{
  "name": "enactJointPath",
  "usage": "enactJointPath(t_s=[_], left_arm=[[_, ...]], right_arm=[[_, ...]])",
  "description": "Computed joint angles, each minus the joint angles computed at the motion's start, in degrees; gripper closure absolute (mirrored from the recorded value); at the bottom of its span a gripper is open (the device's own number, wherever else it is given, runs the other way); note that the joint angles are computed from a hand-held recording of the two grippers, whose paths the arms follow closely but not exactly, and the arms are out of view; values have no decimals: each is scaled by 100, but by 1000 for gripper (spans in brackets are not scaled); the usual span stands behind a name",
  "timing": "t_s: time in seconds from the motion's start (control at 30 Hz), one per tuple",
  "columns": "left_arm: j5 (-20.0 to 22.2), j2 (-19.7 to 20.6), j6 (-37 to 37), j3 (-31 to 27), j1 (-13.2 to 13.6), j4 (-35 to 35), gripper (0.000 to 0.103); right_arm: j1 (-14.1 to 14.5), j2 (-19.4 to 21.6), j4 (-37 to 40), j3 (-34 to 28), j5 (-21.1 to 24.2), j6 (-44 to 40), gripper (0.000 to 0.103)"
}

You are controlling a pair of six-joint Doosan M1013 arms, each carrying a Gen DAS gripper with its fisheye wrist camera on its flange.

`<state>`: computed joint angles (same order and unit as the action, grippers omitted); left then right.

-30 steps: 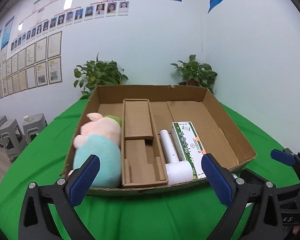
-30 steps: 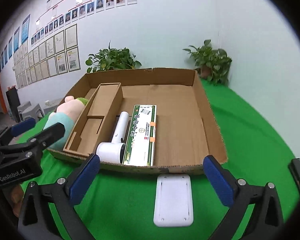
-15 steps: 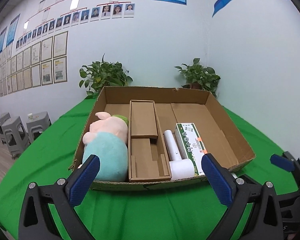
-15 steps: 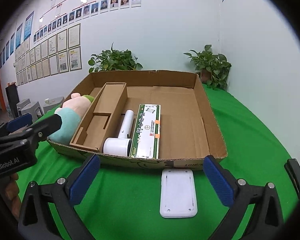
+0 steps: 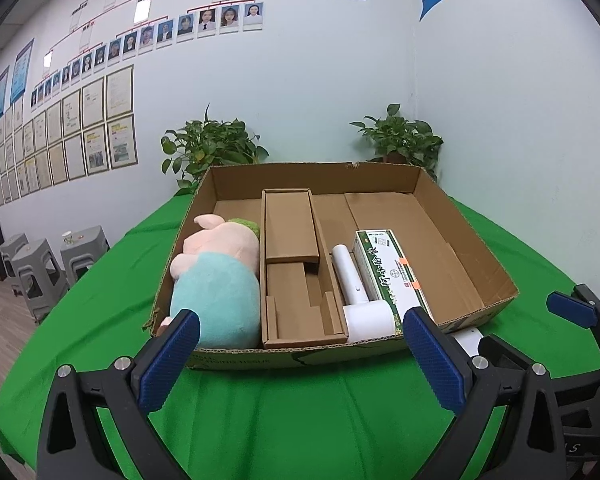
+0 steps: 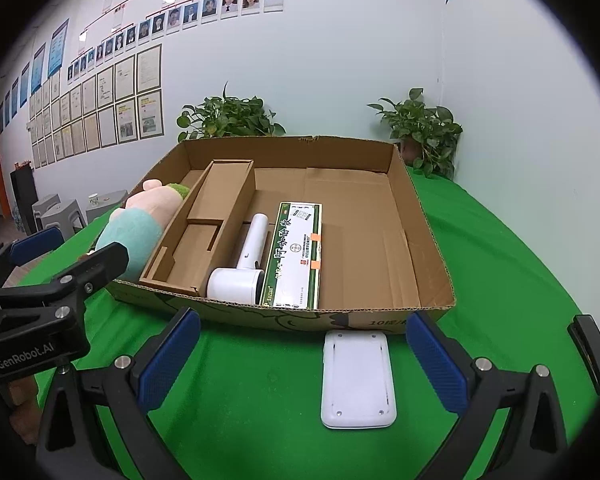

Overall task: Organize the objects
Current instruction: 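Withdraw the right gripper toward the white plastic case, then grasp the white rectangular plastic case with the right gripper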

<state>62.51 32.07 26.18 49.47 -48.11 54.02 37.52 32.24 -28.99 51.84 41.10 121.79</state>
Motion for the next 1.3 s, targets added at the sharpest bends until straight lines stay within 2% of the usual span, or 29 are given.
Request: enactJointPath(t_s=[0.17,0.53,0.7,0.83,0.9,0.97,1.03,1.1,1.13,1.2,1.3], left_arm=[[76,-6,-54,25,-12,95,1],[49,3,57,83,80,-241,1],[-147,-8,318,197,172,-808,1],[-250,47,619,243,224,-1341,1],[-284,59,657,260,236,-1463,1],[-240,67,594,260,239,-1453,1],[-157,65,547,242,232,-1440,1],[-205,46,504,264,254,-1512,1],[-224,34,500,275,258,-1540,1],[-300,9,534,310,271,-1648,1],[-624,-47,758,410,349,-2166,1]], right_arm=[[-2,2,38,-5,-17,-49,0],[-88,2,304,77,-109,-201,0],[-288,25,1226,180,260,-737,0],[-491,270,1746,-20,1022,-899,0],[-576,343,2064,-103,1175,-988,2],[-615,413,2169,-206,1318,-1025,4],[-617,453,2219,-274,1353,-1158,11],[-600,515,2233,-383,1471,-1326,32],[-559,533,2043,-410,1508,-1307,35],[-540,526,1985,-393,1500,-1297,36],[-500,404,2086,-192,1384,-1387,36]])
